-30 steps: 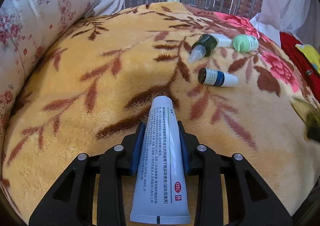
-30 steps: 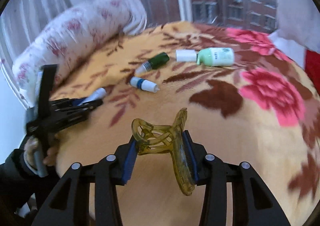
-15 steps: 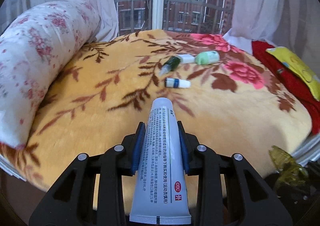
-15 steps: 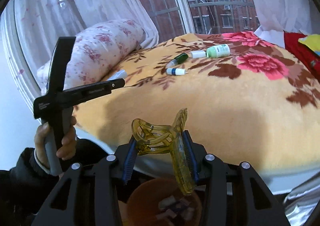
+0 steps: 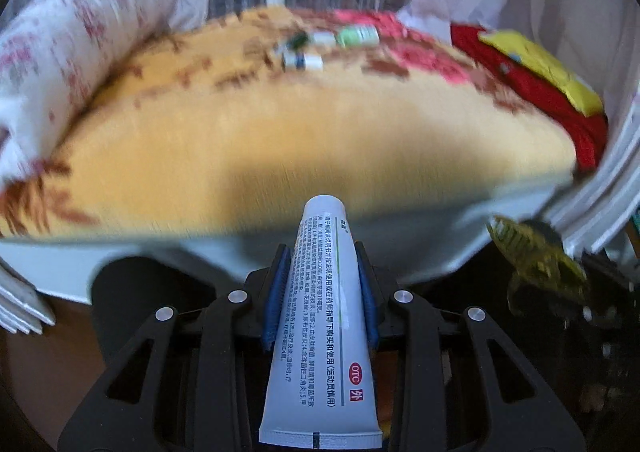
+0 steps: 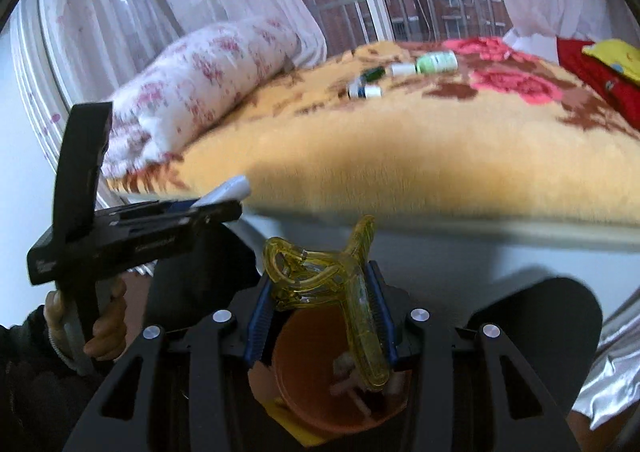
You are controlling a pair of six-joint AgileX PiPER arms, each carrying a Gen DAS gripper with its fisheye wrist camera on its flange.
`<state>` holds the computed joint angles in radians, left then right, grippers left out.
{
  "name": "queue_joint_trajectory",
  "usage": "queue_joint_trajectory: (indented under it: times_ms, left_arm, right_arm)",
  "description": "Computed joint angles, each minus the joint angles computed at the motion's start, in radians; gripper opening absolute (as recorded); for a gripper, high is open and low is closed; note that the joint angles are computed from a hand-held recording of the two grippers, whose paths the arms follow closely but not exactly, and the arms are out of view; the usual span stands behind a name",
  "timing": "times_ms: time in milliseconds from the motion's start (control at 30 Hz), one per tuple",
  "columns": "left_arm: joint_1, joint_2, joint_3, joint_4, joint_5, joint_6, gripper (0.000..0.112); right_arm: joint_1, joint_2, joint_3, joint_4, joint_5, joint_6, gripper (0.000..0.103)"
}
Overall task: Collect trash
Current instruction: 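Carry the tube and hair clip over the orange bin and open both tools, then grasp the blue-labeled nasal spray bottle with the left tool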
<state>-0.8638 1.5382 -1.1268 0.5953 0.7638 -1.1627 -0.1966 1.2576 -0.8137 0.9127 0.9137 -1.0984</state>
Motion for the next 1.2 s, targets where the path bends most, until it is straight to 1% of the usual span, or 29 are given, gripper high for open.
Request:
queue_joint_trajectory:
  times_ms: [67,233,400,533,567,600,633,667,700,733,800,900,1000,1100,1133,1200]
  left_arm:
    - [0.007,0.015,0.032,-0.049,-0.035,0.028,0.031]
    - [0.039,0.081,0.049,-0.166,-0.091,0.123,0.031]
    - [0.055,0.129,0.038,-0.234,-0.109,0.187,0.031]
    - [0.080,0.149,0.037,-0.289,-0.119,0.234,0.031]
    - [0.086,0.154,0.037,-0.304,-0.122,0.248,0.031]
    - [0.091,0.159,0.034,-0.325,-0.125,0.268,0.031]
    - [0.099,0.166,0.030,-0.350,-0.123,0.294,0.033]
    - [0.102,0.174,0.024,-0.364,-0.113,0.306,0.048]
    - [0.102,0.179,0.019,-0.360,-0.095,0.297,0.065]
    - [0.102,0.181,0.028,-0.346,-0.105,0.278,0.068]
    - [0.105,0.164,0.041,-0.340,-0.114,0.267,0.068]
    - [0.102,0.126,0.054,-0.302,-0.107,0.235,0.068]
    - [0.114,0.059,0.031,-0.218,-0.074,0.197,0.068]
    - [0.159,0.067,-0.090,-0.137,-0.008,0.210,0.068]
    - [0.182,0.083,-0.137,-0.137,0.004,0.236,0.069]
    - [0.227,0.145,-0.267,-0.134,0.031,0.296,0.074]
  right_arm:
    - [0.009,0.027,0.007,-0.035,-0.008,0.024,0.044]
    - [0.017,0.094,0.005,-0.066,-0.013,0.060,0.044]
    - [0.063,0.165,-0.010,-0.129,-0.040,0.123,0.044]
    - [0.082,0.213,-0.035,-0.169,-0.041,0.174,0.044]
    - [0.087,0.225,-0.045,-0.177,-0.039,0.183,0.045]
    - [0.094,0.238,-0.052,-0.190,-0.040,0.198,0.049]
    - [0.107,0.252,-0.063,-0.220,-0.044,0.231,0.064]
    - [0.116,0.253,-0.063,-0.242,-0.060,0.259,0.068]
    - [0.112,0.252,-0.062,-0.244,-0.063,0.263,0.068]
    - [0.101,0.253,-0.062,-0.236,-0.052,0.250,0.068]
    - [0.080,0.237,-0.056,-0.232,-0.047,0.240,0.068]
    - [0.026,0.203,-0.045,-0.197,-0.026,0.202,0.068]
    - [-0.020,0.171,-0.038,-0.168,-0.025,0.168,0.068]
    - [-0.062,0.162,-0.017,-0.087,-0.039,0.079,0.068]
    - [-0.067,0.170,-0.018,-0.068,-0.038,0.067,0.068]
    - [-0.078,0.193,-0.018,-0.020,-0.029,0.038,0.068]
